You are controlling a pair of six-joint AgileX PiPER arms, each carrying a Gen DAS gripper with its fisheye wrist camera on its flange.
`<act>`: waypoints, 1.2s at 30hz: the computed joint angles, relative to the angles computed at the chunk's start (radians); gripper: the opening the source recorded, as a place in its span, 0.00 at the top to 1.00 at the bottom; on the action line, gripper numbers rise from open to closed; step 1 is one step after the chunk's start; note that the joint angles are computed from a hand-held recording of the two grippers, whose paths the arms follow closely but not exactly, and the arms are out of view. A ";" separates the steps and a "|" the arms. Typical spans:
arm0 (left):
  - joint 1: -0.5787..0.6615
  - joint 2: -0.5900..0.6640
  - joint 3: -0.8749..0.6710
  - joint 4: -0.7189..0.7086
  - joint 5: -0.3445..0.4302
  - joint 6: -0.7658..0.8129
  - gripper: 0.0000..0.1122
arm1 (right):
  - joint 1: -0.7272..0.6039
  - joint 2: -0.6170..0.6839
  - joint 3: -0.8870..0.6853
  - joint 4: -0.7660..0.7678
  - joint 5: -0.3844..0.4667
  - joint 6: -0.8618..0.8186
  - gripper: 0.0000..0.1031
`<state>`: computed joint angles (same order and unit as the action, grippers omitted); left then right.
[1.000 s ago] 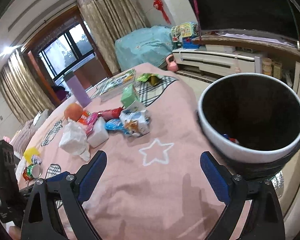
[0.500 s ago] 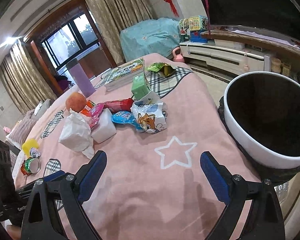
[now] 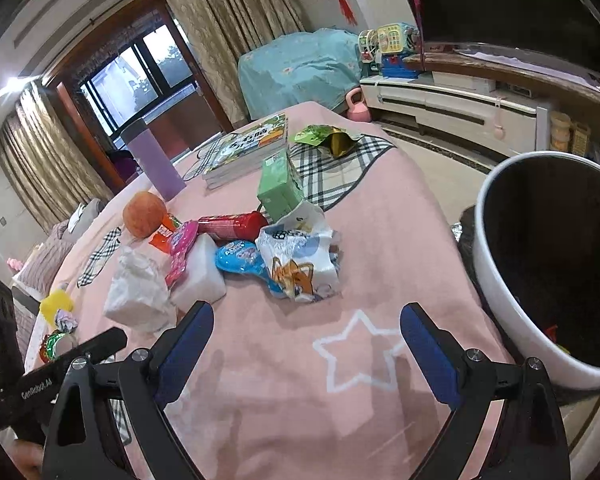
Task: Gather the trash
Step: 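Grasp the white tissue with the left tool while the right tool grasps the white printed wrapper, then carry the tissue and white wrapper toward the bin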
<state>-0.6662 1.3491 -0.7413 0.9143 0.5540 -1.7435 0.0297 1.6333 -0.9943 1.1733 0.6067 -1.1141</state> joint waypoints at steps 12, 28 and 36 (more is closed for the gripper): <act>0.110 0.088 -0.025 -0.021 -0.136 0.128 0.80 | 0.077 0.153 -0.162 -0.134 -0.024 0.128 0.42; -0.087 0.009 0.001 0.042 0.031 0.001 0.89 | -0.027 0.000 0.025 0.016 0.048 -0.072 0.70; -0.219 0.036 -0.048 0.051 0.102 -0.030 0.89 | -0.096 -0.083 0.089 0.035 0.111 -0.116 0.70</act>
